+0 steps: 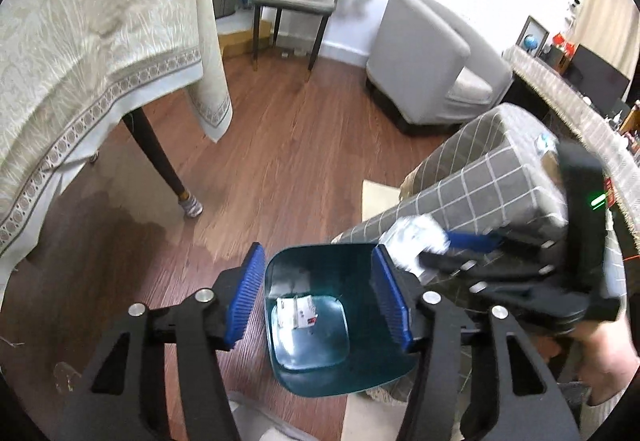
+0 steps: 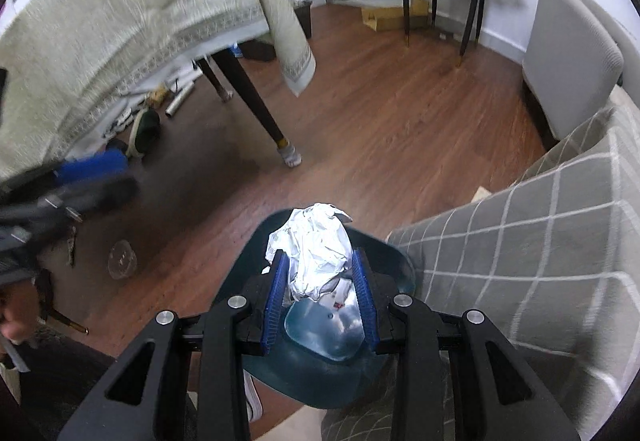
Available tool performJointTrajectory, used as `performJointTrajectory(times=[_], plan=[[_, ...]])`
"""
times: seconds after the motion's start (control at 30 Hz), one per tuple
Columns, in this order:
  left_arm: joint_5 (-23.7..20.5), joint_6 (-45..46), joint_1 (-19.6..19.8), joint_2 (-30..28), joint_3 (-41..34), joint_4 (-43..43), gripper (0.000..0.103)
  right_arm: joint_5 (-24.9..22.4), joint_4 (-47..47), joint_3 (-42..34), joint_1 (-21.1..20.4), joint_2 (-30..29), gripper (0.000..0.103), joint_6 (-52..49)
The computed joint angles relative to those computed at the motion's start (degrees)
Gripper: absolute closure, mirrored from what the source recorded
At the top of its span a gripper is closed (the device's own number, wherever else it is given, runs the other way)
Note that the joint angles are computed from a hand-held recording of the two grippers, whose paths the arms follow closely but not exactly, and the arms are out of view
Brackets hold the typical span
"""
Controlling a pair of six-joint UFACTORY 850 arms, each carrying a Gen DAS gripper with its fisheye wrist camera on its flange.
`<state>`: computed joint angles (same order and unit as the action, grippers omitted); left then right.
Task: Collect trash
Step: 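Carry the white box and foil ball over the teal bin and release both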
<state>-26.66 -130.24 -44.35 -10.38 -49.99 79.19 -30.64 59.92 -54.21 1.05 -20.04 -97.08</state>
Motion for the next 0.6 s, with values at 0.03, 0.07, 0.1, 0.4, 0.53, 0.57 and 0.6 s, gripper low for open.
performJointTrajectory(times=[0.03,0.07,0.1,0.4,0.53,0.57,0.6], plan=[[-0.28,-0.96,-0.09,0.22,0.13,1.05,0.049,0.49,-0.64,-0.02,0.29,-0.42,0.069,0.6],[-0.8,-1.8,-0.3,0.54,0.25,2.11,0.049,1.0,-1.18,0.0,0.59,-0.76,0.069,1.05],[-1.09,-2.46,-0.44,0.73,0.42,2.93,0.05,1.52,-2.24,0.02,0.95,-1.18,0.069,1.76],[-3.28,-7.79,-1.35,2.68,0.96,9.19,0.057,5.98,-11.79,0.85,3.12,-3.73,0.068,8.43],[-4.44,-9.59,-1.85,3.2,1.08,11.35,0.057,7.96,-14.86,1.49,3.65,-4.14,0.068,10.3],[-4.4,-9.84,-1.88,3.19,0.95,11.86,0.057,8.56,-15.69,1.72,3.71,-4.18,0.067,10.8],[-4.53,-9.88,-2.03,3.02,0.66,12.01,0.057,8.84,-16.43,1.87,3.81,-4.27,0.066,11.42]])
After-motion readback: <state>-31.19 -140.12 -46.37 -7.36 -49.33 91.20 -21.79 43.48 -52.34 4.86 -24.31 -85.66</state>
